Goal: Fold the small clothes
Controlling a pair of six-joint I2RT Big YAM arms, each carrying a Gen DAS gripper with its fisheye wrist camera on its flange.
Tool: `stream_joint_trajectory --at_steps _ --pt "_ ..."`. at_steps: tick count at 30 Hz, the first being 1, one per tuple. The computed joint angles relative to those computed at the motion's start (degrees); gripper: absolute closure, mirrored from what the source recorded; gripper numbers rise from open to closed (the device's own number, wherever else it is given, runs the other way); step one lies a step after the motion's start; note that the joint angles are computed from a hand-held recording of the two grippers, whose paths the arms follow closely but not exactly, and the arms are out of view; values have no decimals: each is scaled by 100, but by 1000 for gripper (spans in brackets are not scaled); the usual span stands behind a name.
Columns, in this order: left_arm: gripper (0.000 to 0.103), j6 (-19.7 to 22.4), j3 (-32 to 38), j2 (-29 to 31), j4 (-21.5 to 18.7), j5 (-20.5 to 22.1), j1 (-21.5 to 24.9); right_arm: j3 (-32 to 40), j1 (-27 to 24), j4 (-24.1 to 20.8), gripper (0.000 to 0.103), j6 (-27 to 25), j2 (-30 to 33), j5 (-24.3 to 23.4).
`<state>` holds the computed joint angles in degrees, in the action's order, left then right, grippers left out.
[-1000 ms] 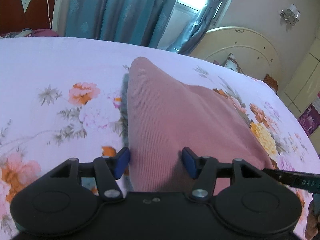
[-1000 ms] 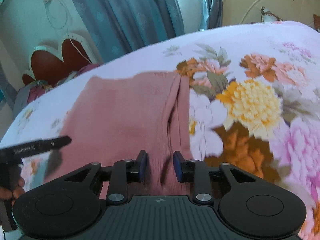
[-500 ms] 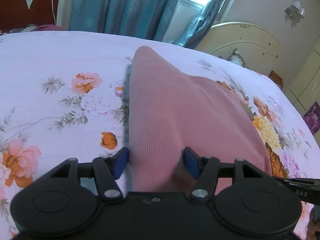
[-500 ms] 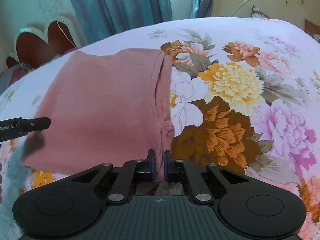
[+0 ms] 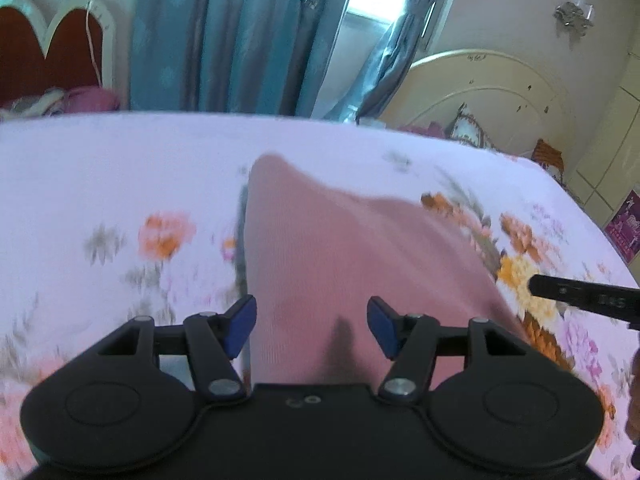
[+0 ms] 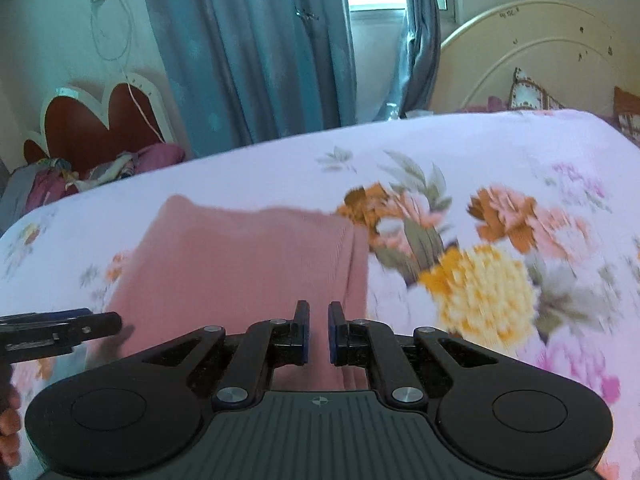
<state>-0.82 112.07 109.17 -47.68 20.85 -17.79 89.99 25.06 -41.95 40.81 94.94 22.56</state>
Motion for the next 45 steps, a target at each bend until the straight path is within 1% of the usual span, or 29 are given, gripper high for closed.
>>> stream_joint_trajectory --at_steps 1,2,3,4,5,10,11,12,13,16,18,20,22,23,24,25,27,29,31,33,36,37,38,39,40,41,42,43,45 --pt "43 23 169 94 -44 -28 -12 69 -57 27 95 23 72 -44" --pt "43 43 352 204 -90 -69 -26 152 -123 43 86 70 156 -80" --pt "43 55 513 308 -121 -105 -38 180 -184 77 63 104 201 -106" --pt "43 62 694 428 -158 -140 -51 238 -239 112 49 144 275 -88" --pt "43 72 885 558 -207 -177 -64 253 -278 200 40 134 318 -66" --pt "43 -37 2014 1314 -654 -279 -114 623 -559 213 41 130 755 -458" --pt "43 -65 2224 1460 -726 -306 -125 670 -604 224 46 159 830 -551" --pt "43 -96 2427 1599 -792 -323 -138 751 -663 205 55 216 932 -674" --pt "43 -116 2597 1714 -858 -323 -148 811 -701 173 58 286 1008 -761" --pt "43 -129 2919 1966 -919 -355 -167 895 -814 131 63 496 1189 -983" --pt "43 -111 3101 2107 -947 -390 -183 870 -829 141 95 532 1217 -1052" --pt "44 -135 3287 2242 -1043 -378 -180 714 -771 318 97 434 1123 -868" --pt "44 -119 3101 2180 -910 -359 -182 561 -673 454 97 182 1029 -308" --pt "44 -43 2946 2124 -820 -399 -197 615 -692 256 97 216 1101 -282" --pt "44 33 2877 2111 -797 -453 -218 587 -733 223 97 282 1147 -442" --pt "44 75 2833 2099 -757 -492 -228 545 -726 300 97 207 1129 -392" --pt "44 11 3050 2197 -902 -463 -209 736 -705 115 97 72 1189 -251" --pt "44 -99 3228 2256 -956 -435 -181 785 -709 190 97 20 1162 -118" --pt "44 -164 3260 2255 -815 -462 -186 845 -685 290 96 -103 1136 61" --pt "43 -169 3694 2493 -1023 -492 -214 1057 -637 257 96 -358 1257 235" --pt "43 -145 4794 3124 -1743 -623 -272 1448 -617 76 96 -570 1572 170" --pt "39 -105 4895 3217 -1833 -680 -284 1593 -612 -107 96 -614 1708 251" --pt "37 -94 4708 3158 -1753 -676 -278 1725 -626 -310 97 -657 1849 292" --pt "30 -194 4608 3142 -1688 -653 -260 1694 -647 -283 97 -706 1895 303" --pt "28 -364 4796 3260 -1800 -575 -230 1591 -652 -103 97 -797 1884 389" --pt "28 -518 5272 3516 -2076 -463 -196 1596 -669 -91 97 -807 1902 386" --pt "27 -544 5494 3632 -2194 -431 -184 1643 -682 -135 97 -808 1932 371" --pt "27 -484 5428 3594 -2178 -462 -189 1694 -677 -205 97 -852 1950 375" --pt "27 -357 4883 3290 -1912 -613 -218 1717 -671 -274 97 -907 1941 355"
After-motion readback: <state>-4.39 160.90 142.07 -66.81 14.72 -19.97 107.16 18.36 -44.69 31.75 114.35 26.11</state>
